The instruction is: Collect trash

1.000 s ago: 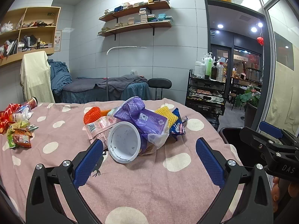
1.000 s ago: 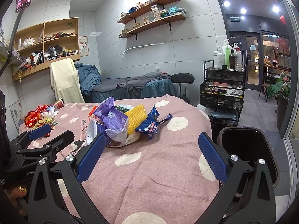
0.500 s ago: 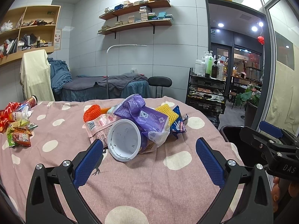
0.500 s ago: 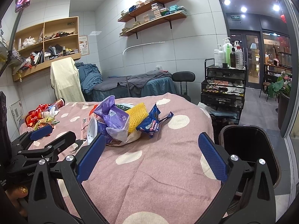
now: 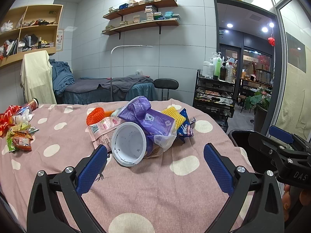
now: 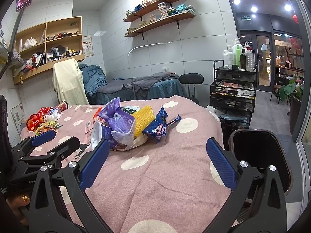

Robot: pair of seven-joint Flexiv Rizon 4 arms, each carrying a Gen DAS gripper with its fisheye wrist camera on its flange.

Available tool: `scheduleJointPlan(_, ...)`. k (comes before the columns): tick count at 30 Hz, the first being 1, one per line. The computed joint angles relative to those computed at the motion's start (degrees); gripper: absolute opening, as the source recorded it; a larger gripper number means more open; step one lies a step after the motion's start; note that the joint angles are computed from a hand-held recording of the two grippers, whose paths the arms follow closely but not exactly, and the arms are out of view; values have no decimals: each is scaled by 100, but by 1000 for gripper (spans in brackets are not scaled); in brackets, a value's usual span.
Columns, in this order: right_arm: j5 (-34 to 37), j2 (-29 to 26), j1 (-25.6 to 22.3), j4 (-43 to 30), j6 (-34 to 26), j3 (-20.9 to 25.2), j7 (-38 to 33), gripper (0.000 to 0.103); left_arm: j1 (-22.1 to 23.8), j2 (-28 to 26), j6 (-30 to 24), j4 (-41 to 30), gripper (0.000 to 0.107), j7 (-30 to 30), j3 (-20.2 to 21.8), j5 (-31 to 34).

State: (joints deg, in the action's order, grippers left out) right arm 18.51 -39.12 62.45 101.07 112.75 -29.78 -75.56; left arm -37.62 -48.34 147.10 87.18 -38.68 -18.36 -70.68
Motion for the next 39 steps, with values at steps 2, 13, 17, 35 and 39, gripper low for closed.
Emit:
scheduleJointPlan(2, -2, -9, -2, -8, -9, 2, 0, 98, 8, -9, -4, 27, 98, -48, 3, 30)
scheduleJointPlan(13, -159, 2, -86, -34, -145, 91, 103, 98, 31, 20, -85, 115, 98, -57, -43, -106)
scheduleJointPlan(17, -414, 13, -244, -72, -303, 245, 219, 98, 100, 82, -227, 205, 98, -22, -95, -358)
scheduleJointPlan(35, -3118, -594, -3094, -1778, -1641, 3373, 736, 98, 703, -127, -1125, -884, 78, 2852, -735, -1763)
scheduleJointPlan(39, -3513, -1080, -3733, -2649, -2339, 4443, 439, 98, 981, -468, -829, -1705, 71, 4147, -1421, -2169)
